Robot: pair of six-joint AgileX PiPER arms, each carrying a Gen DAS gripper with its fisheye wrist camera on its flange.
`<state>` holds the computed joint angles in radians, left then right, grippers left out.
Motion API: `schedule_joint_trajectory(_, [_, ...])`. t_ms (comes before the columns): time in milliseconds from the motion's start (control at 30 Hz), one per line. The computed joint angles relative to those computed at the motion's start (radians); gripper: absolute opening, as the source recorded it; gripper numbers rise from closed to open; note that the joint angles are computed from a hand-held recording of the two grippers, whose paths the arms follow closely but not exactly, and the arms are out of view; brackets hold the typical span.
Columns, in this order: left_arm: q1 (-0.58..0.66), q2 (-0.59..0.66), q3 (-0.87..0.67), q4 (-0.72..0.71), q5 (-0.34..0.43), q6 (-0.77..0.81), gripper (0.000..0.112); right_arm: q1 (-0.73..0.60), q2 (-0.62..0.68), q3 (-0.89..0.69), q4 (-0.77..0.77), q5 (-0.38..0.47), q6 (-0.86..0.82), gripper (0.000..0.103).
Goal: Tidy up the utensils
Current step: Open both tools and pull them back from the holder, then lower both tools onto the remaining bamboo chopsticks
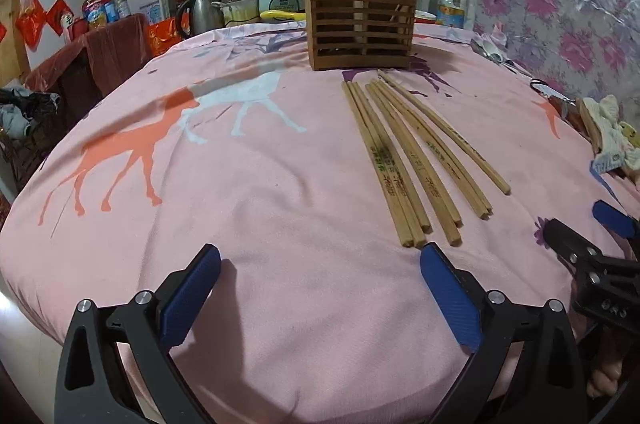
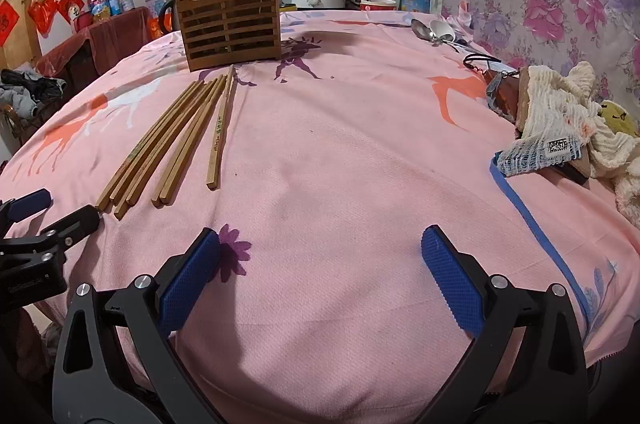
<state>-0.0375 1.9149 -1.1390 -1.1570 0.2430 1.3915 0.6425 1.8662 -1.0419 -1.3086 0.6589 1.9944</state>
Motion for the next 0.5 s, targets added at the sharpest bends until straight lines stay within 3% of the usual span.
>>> schedule_joint_trajectory(100, [-0.006, -0.01, 0.023, -0.075, -0.018, 0.1, 0.098, -0.001, 0.0, -0.001, 0.0, 0.0, -0.001, 0.097])
schedule_joint_trajectory(500, [-0.03, 0.036, -0.061, 0.212, -0.038, -0.218, 0.099, 0.001, 0.001, -0.002, 0.001, 0.002, -0.001, 0.097])
